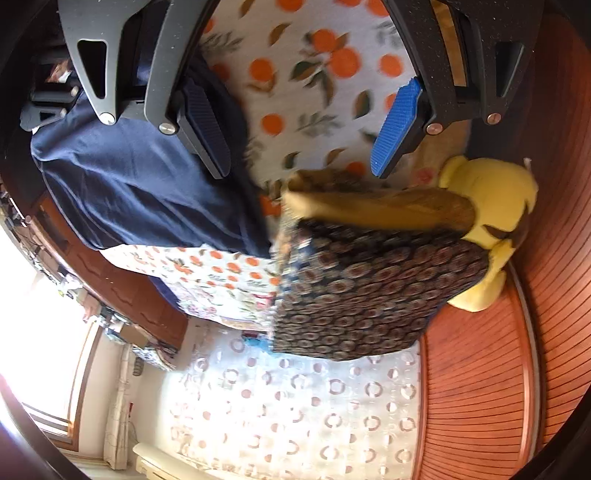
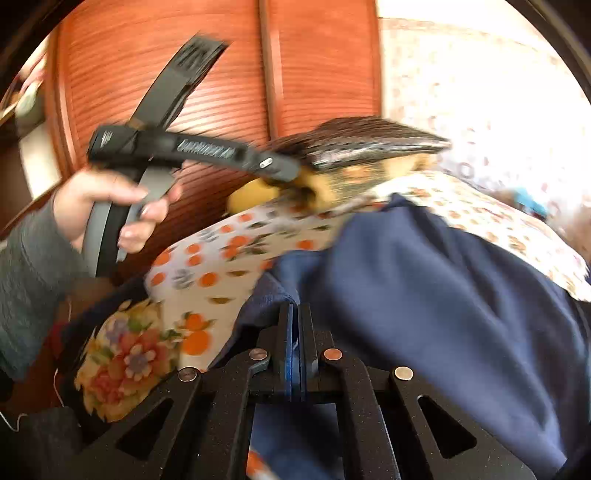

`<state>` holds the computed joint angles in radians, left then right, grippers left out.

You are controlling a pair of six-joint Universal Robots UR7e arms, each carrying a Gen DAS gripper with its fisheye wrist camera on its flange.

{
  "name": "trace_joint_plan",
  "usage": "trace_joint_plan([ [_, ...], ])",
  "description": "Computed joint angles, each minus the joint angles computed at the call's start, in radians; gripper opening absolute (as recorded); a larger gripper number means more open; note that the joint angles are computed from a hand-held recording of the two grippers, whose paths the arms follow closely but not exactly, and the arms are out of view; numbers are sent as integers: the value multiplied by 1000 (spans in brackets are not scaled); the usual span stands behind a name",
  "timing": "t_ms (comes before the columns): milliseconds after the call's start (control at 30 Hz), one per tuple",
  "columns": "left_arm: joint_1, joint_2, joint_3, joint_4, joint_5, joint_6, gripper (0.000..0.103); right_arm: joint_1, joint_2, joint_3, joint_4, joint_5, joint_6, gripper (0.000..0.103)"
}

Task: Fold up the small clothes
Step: 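Grasp the edge of the folded navy shirt with the right tool, then grasp the shirt with the left tool while the right tool holds it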

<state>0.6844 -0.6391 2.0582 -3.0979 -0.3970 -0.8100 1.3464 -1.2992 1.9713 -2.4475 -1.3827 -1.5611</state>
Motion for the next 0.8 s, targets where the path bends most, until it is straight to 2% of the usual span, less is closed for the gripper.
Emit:
trace_joint_plan([
  [133,39,58,-99,-131,-68,179,79,-28,-11,-46,22,25,40,2],
  [267,75,108,-220,-114,-106,270,79,-51,-36,-42,20,44,46,2],
  [433,115,146,-327,14,-125,262,79,-76,-61,-38,15,59,49,2],
  [500,134,155,-357,80,-143,224,74,-87,-68,-47,22,69,52,2],
  [600,150,168,-386,141,-166,186,74,-99,-68,-64,35,81,63,2],
  [667,159,176,-397,146,-189,179,61,-106,-71,-71,49,88,69,2],
  [700,163,176,-398,141,-207,178,58,-107,-71,-72,49,91,72,2],
  [733,166,177,-400,134,-221,178,49,-111,-73,-75,56,95,72,2],
  [767,166,179,-403,128,-229,182,37,-113,-74,-80,65,99,71,2],
  [800,164,183,-407,123,-235,192,30,-115,-75,-76,61,102,71,2],
])
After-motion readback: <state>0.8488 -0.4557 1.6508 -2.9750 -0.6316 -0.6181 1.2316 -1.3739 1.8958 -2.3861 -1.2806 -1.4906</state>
